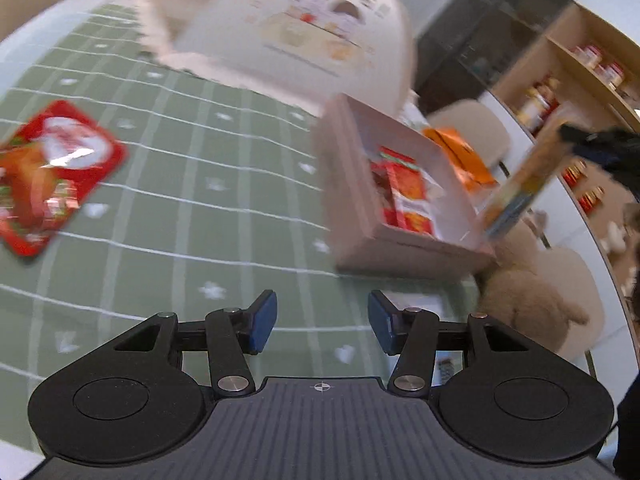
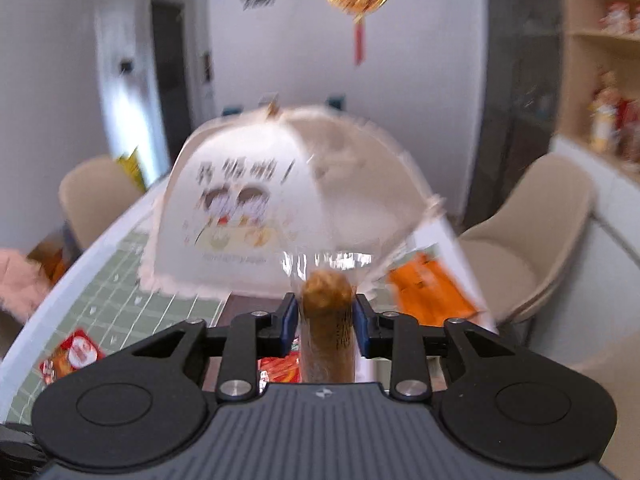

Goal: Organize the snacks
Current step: 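Drop the spicy-strip packet and bread stick into the pink box with both grippers, then grasp the red chicken-leg packet with the left gripper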

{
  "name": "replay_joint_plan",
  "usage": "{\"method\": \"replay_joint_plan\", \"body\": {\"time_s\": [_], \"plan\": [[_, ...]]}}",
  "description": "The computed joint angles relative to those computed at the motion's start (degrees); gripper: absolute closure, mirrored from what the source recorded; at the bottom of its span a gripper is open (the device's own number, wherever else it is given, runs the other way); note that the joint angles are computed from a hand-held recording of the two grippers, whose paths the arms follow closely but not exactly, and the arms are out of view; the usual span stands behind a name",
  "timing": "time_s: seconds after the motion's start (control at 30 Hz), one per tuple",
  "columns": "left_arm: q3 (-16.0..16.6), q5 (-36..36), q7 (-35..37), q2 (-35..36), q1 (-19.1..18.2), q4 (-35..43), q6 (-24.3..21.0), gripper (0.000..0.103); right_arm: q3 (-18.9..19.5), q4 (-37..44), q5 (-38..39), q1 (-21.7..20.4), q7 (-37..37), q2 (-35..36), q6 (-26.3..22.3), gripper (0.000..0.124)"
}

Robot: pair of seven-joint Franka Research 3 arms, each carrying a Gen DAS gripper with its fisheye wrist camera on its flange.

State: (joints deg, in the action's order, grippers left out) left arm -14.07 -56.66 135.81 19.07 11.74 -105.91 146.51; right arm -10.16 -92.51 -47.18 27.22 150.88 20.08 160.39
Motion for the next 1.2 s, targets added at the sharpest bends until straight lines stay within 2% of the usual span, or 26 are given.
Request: {"method": "replay_joint_plan", "body": {"time_s": [0.03, 0.13, 0.17, 0.2, 0.23, 0.37, 0.47, 0.57, 0.67, 0.8, 0.87, 0.9, 0.93, 1.0, 1.07, 1.1, 1.13, 1.2], "plan": [[0.2, -0.6, 0.0, -0.3, 0.2, -0.2, 1.0, 0.048, 1.1, 3.5, 3.4, -1.3, -2.4, 3.1, -1.7, 0.081], [0.4, -2.5, 1.9, -1.3, 1.1, -1.0, 3.3, 0.048, -0.6, 8.1, 5.2, 0.1, -2.2, 7.0, -5.3, 0.08], [0.7, -2.5, 2.7, -1.4, 1.2, -1.0, 4.4, 0.048, -1.2, 7.4, 5.3, 0.6, -1.0, 6.9, -4.7, 0.077], [1.1, -1.7, 2.7, -1.3, 1.1, -0.7, 5.3, 0.048, -1.3, 5.9, 5.8, 0.6, -0.1, 6.3, -3.0, 0.066], [1.5, -0.5, 2.5, -1.0, 0.9, -0.3, 6.3, 0.048, -1.1, 4.3, 6.6, 0.4, 0.0, 5.6, -1.7, 0.061], [1.8, 3.1, 2.0, 2.7, 1.9, 3.6, 11.8, 0.048, 0.2, -1.3, 8.9, 1.0, -2.9, 3.3, -1.2, 0.061], [2.6, 7.5, -3.2, 7.0, 1.9, 8.5, 16.5, 0.048, 1.7, -4.6, 10.3, 1.2, -6.5, 2.1, -1.0, 0.061], [3.9, 12.1, -9.4, 11.4, 2.0, 13.9, 17.7, 0.048, 0.6, -6.1, 8.3, 3.2, -5.3, 1.7, -2.3, 0.061], [6.3, 18.2, -16.7, 15.7, 1.4, 19.8, 15.3, 0.048, 1.0, -6.1, 9.4, 2.5, -4.0, 1.9, -2.3, 0.061], [8.8, 25.3, -25.1, 21.0, 0.3, 26.7, 13.0, 0.048, -4.0, -0.6, 3.2, 5.1, 5.2, 6.1, -2.5, 0.061], [7.7, 27.0, -25.7, 21.6, 1.1, 27.1, 12.4, 0.048, -3.5, 5.3, 5.2, 3.6, 5.7, 10.6, -4.3, 0.062], [6.5, 27.7, -24.8, 21.5, 2.0, 26.6, 11.9, 0.048, -2.3, 8.5, 8.5, 1.9, 4.3, 13.1, -5.0, 0.067], [5.2, 28.3, -23.9, 20.9, 2.8, 25.6, 11.8, 0.048, -0.9, 11.6, 12.2, 0.2, 2.5, 15.6, -5.4, 0.083], [3.4, 30.2, -22.3, 19.9, 4.1, 23.7, 11.5, 0.05, 3.5, 17.4, 19.8, -3.4, -5.7, 19.8, -7.9, 0.103], [1.4, 31.3, -21.4, 18.7, 5.7, 21.2, 11.7, 0.05, 4.6, 18.6, 22.8, -3.7, -10.0, 20.6, -8.4, 0.104], [-0.5, 30.8, -20.6, 17.9, 7.3, 19.6, 11.8, 0.05, 6.3, 18.2, 24.9, -4.5, -13.7, 20.1, -8.5, 0.111], [-2.1, 30.6, -20.0, 17.1, 8.7, 18.2, 11.2, 0.05, 7.1, 18.7, 26.7, -4.7, -17.0, 20.1, -10.6, 0.116], [-5.1, 29.9, -17.3, 15.6, 10.9, 15.2, 11.7, 0.051, 3.4, 19.5, 25.4, -1.7, -16.1, 20.6, -15.9, 0.116]]}}
